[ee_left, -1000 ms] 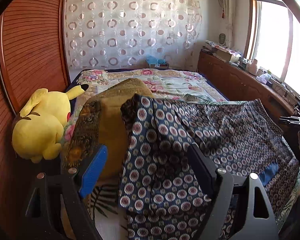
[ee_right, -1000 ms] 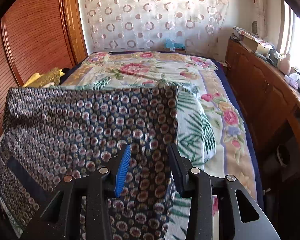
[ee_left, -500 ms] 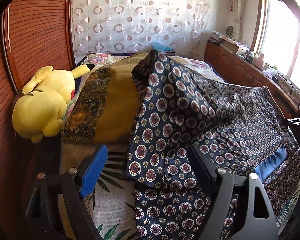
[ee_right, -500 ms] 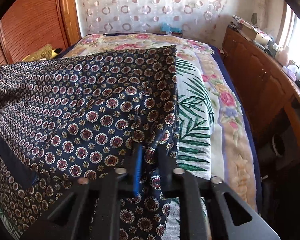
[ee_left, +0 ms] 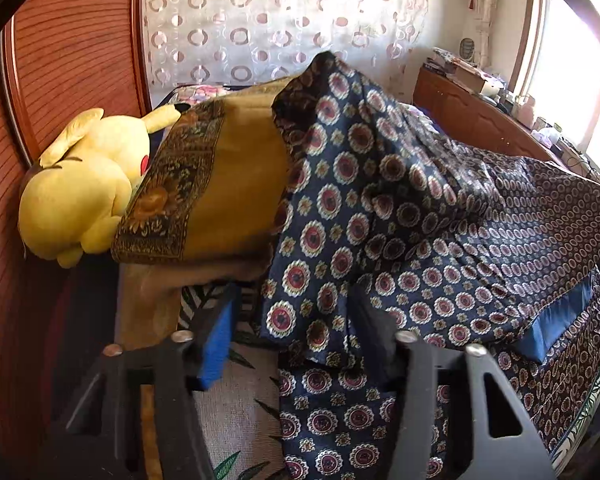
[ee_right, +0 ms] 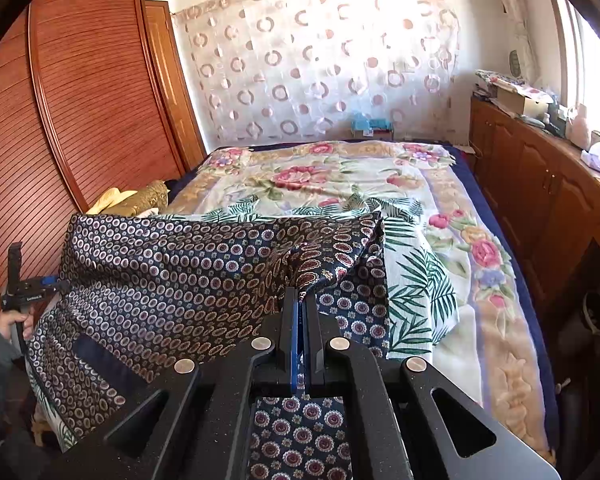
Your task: Fold small clothes
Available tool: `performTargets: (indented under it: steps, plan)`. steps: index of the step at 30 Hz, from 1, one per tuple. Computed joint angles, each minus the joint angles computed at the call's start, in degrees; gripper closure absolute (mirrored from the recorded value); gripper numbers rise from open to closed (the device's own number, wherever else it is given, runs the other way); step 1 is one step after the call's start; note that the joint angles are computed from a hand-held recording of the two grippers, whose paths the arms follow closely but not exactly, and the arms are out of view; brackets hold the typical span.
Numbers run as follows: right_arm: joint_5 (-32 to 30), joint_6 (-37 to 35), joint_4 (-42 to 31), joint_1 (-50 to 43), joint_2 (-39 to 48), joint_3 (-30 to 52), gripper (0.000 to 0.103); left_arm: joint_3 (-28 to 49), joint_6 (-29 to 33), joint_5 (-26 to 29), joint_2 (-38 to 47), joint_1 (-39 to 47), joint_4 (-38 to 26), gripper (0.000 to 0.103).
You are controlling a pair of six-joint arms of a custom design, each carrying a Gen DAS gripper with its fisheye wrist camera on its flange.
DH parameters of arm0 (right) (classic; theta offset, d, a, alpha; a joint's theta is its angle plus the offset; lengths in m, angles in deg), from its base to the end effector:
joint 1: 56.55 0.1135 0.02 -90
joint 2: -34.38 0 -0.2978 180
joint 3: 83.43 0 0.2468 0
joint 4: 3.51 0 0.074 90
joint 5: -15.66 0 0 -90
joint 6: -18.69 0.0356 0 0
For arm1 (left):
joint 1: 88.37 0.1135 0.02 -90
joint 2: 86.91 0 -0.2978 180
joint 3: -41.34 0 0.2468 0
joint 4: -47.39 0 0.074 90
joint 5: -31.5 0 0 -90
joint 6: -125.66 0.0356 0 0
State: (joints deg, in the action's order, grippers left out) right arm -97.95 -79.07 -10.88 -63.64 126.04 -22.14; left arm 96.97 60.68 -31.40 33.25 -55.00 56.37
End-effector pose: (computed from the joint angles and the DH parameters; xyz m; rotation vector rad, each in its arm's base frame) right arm 0.3251 -0.0261 0.2211 -0.2353 2.1704 0.3124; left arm 0.2891 0.1710 0.0610 0.0041 2.3999 -0.1416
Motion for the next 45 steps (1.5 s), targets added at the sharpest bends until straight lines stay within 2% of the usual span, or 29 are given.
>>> performTargets:
  steps: [1, 3, 5, 8, 10, 15, 20, 25, 30, 37, 39, 40, 43, 45]
  plan:
    - [0.4, -0.3, 0.6, 0.2, 0.7, -0.3, 0.102, 0.2, 0.3, 0.5, 0.3, 0.2, -0.5, 0.060]
    - [0.5, -0.7, 0.8, 0.0, 1.2, -0.7, 0.102, 0.5, 1.3, 2.3, 0.5, 0.8, -1.7, 0.089]
    - [2.5, 0.6, 0.9, 2.1, 2.8, 0.7, 0.102, -0.6, 2.0, 2.7, -0.5, 1.0, -1.2, 0.100]
    - [3.2, 0.8, 0.3, 2.4, 2.5, 1.1, 0.102, -3.6, 3.4, 5.9, -4.1, 2.3, -1.3, 0.101]
    - [2.9, 0.7, 0.0, 2.1, 1.7, 0.7, 0.102, -6.6, 5.3, 8.5, -7.5, 3.6, -1.6, 0.101]
    - [3.4, -1.3, -1.2, 1.6, -1.4, -2.0, 0.102, -10.6, 11.2, 13.2, -14.0, 7.6, -8.6, 0.101]
    - [2.0, -3.4, -4.4, -0.9, -6.7, -5.1, 0.102, -13.8, 16.7, 13.2, -17.4, 11.1, -13.0, 0.101]
    - [0.0, -5.1, -6.6, -3.6, -10.8, -8.8, 0.102, -16.0, 20.6, 10.3, -16.1, 12.6, -13.2, 0.101]
    - [0.6, -6.1, -8.3, -4.2, -12.6, -11.7, 0.102, -17.0, 21.9, 9.7, -15.4, 13.8, -12.6, 0.101]
    - [6.3, -5.4, -5.9, -0.8, -11.1, -13.3, 0.102, -17.3, 19.8, 11.6, -17.7, 14.0, -11.5, 0.101]
    - [6.5, -4.8, -6.2, -0.4, -11.3, -12.7, 0.100, -18.1, 19.4, 12.2, -19.4, 14.5, -11.1, 0.097]
    - [6.8, -4.7, -6.3, -0.2, -11.5, -12.5, 0.096, -18.2, 18.6, 12.6, -20.6, 14.6, -11.1, 0.096]
    - [9.0, -3.7, -6.2, 1.0, -13.3, -12.6, 0.082, -18.7, 16.8, 13.1, -23.5, 14.5, -10.1, 0.081]
    - [9.8, -3.0, -5.3, 1.9, -14.2, -13.2, 0.078, -18.8, 15.7, 13.8, -24.9, 14.3, -9.4, 0.064]
